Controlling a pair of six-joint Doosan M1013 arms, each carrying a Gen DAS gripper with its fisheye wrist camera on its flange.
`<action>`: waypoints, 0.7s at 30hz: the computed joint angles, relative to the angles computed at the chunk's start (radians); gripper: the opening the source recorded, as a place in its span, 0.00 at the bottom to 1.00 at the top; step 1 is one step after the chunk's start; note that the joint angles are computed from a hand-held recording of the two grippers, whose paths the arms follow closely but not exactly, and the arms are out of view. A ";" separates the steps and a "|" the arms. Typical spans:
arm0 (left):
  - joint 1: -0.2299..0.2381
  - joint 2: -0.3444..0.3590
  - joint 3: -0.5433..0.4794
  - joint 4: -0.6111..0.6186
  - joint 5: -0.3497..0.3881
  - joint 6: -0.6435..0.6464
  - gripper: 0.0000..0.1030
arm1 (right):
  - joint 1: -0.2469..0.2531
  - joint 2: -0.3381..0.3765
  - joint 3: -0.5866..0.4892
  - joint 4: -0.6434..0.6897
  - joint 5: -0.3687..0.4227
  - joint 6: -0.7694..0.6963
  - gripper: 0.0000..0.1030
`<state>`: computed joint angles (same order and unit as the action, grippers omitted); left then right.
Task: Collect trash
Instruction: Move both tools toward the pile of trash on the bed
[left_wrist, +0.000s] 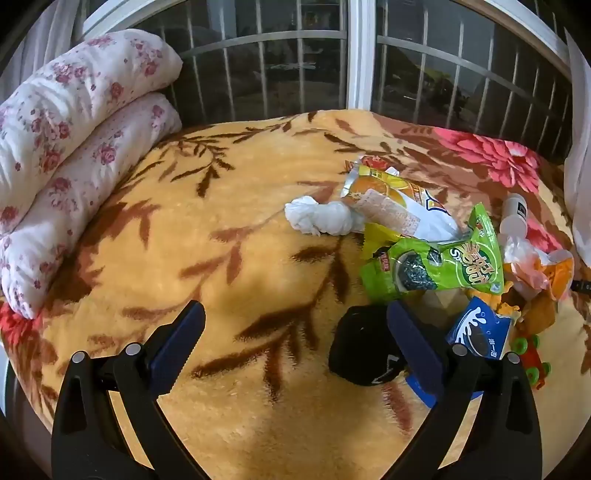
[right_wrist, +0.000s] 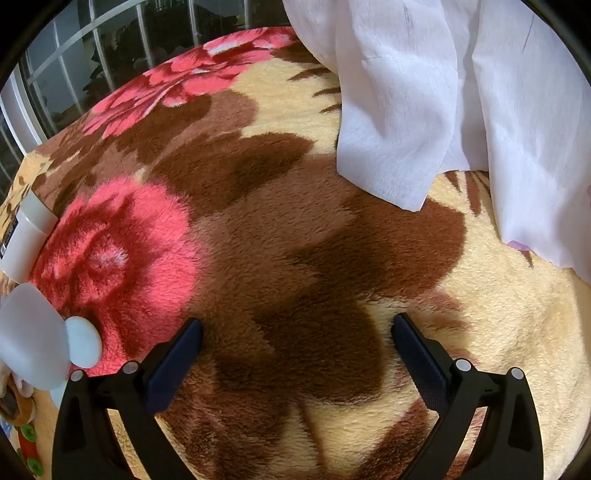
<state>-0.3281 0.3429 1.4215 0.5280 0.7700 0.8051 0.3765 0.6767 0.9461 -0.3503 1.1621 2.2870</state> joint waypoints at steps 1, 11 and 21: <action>0.000 -0.001 0.001 0.003 -0.001 -0.001 0.93 | 0.000 0.000 -0.001 0.000 0.000 0.000 0.96; 0.016 -0.049 0.047 -0.054 -0.004 0.069 0.93 | 0.027 -0.015 -0.007 -0.040 0.016 0.086 0.95; -0.003 -0.132 0.159 -0.073 -0.044 -0.011 0.93 | 0.188 -0.146 0.116 -0.318 0.011 0.299 0.95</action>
<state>-0.3314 0.2111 1.5806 0.4545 0.7258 0.7940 0.5642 0.5303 1.0621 -0.6680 1.1732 2.5856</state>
